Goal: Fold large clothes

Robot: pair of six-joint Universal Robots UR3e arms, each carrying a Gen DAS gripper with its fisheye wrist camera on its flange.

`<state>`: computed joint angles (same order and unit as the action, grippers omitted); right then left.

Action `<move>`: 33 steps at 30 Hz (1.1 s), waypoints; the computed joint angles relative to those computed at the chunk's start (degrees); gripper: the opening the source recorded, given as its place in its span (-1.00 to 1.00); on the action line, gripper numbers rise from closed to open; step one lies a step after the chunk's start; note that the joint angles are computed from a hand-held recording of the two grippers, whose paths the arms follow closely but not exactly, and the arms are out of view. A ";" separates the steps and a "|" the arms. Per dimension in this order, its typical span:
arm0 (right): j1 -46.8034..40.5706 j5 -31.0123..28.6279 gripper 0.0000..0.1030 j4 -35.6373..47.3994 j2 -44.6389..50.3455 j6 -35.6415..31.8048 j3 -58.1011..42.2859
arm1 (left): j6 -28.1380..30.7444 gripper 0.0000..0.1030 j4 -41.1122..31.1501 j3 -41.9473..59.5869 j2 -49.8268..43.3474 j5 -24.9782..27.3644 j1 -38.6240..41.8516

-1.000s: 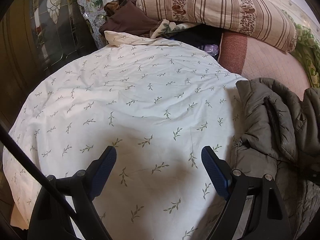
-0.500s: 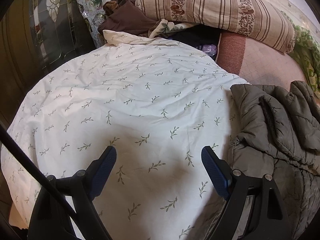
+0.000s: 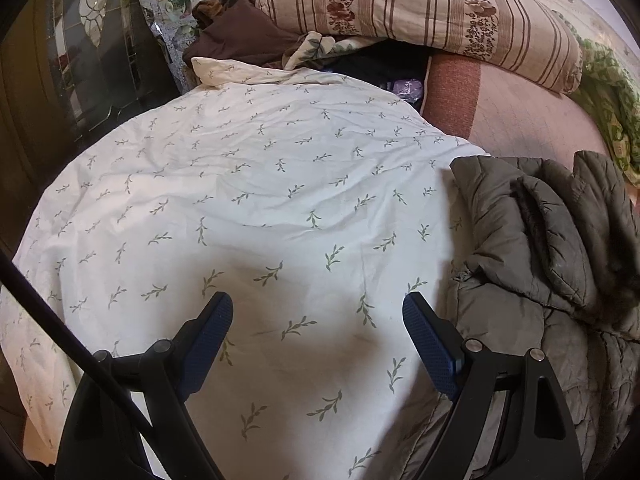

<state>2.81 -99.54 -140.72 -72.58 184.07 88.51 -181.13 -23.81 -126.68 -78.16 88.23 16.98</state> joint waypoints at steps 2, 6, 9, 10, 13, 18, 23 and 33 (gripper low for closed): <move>-0.18 0.19 0.42 -2.65 2.43 0.68 2.22 | -0.01 0.67 -0.07 0.10 -0.13 0.00 -0.22; 0.44 -1.07 0.42 -3.04 2.35 -0.44 2.45 | -0.09 0.67 -0.34 -0.06 0.50 -0.47 -0.54; 0.16 0.41 0.42 -4.25 -3.07 -0.09 5.02 | -0.20 0.67 -0.14 -0.71 1.64 -1.30 -0.49; 0.85 0.12 0.42 -7.16 -6.53 0.63 7.83 | -0.10 0.67 -0.04 -1.06 2.11 -1.92 -0.38; 3.80 -0.53 0.44 -10.27 -9.26 1.00 9.30 | 0.32 0.67 0.11 -1.67 2.93 -3.42 -0.45; 7.22 -1.74 0.47 -7.66 -0.66 1.50 3.69 | 0.57 0.67 1.00 -1.53 2.58 -2.39 -1.89; 5.43 1.68 0.51 -4.73 4.34 5.38 0.30 | 0.37 0.67 -0.56 -1.16 2.96 -3.68 -1.19; -5.82 14.38 0.54 4.77 -19.79 -3.05 15.95 | 1.24 0.67 -4.83 -2.18 6.55 -7.56 -0.27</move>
<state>-3.01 -85.16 -135.95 -92.38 181.02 104.45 -179.89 -28.65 -128.86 -71.61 80.66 16.70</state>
